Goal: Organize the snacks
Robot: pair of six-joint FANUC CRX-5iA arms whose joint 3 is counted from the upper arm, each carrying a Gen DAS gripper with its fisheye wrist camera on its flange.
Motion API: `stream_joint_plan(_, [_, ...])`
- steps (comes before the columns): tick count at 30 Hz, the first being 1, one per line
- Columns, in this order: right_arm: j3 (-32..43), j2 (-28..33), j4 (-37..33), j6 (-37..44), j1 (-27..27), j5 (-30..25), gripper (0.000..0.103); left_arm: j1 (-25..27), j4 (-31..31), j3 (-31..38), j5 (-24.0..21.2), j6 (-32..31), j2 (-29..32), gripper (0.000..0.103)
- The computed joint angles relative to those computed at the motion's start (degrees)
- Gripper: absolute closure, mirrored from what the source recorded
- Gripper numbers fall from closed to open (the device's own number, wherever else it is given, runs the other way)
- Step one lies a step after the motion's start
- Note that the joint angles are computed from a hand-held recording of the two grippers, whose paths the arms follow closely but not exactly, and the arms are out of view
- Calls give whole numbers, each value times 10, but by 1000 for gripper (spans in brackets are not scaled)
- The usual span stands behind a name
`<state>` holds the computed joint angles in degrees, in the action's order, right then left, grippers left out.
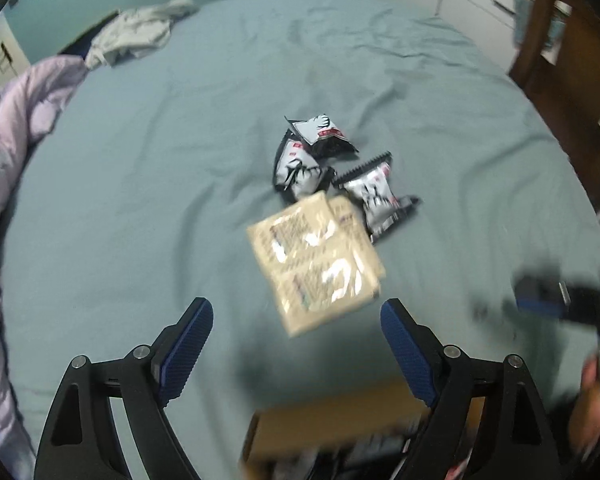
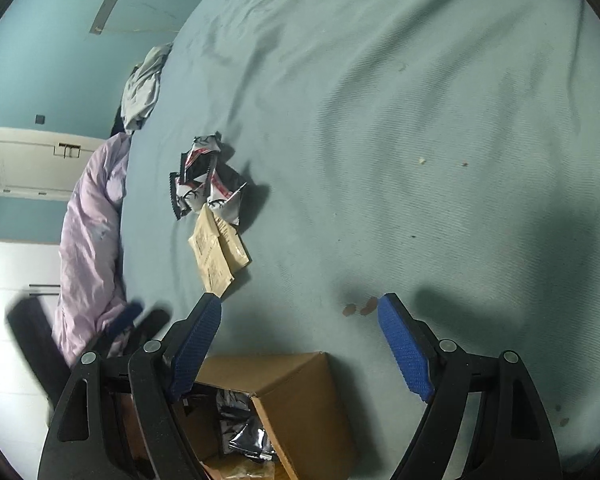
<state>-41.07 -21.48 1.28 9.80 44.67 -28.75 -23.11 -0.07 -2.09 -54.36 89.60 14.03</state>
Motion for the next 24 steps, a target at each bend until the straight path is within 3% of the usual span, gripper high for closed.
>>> stream_joint_plan(3, [3, 12, 15, -2, 2, -1, 23, -7, -1, 57, -24, 23, 62, 16])
stream_joint_plan(9, [21, 32, -33, 51, -10, 5, 23, 8, 28, 109, -76, 64, 137, 16])
stream_joint_plan(11, [21, 33, -31, 47, -9, 4, 23, 21, 60, 90, -57, 54, 130, 21])
stream_joint_plan(13, [20, 33, -26, 41, -7, 2, 23, 27, 78, 72, -42, 42, 120, 37])
stream_joint_plan(14, [19, 33, -21, 36, -5, 0, 23, 25, 69, 71, -42, 45, 115, 38])
stream_joint_plan(15, [19, 33, -20, 34, -5, -2, 23, 27, 77, 61, -36, 36, 107, 74])
stream_joint_plan(16, [17, 29, -16, 27, -3, -4, 23, 32, 99, 51, -37, 21, 102, 100])
stream_joint_plan(24, [3, 16, 22, -21, 10, -2, 23, 42, 101, 0, -35, 41, 47, 103])
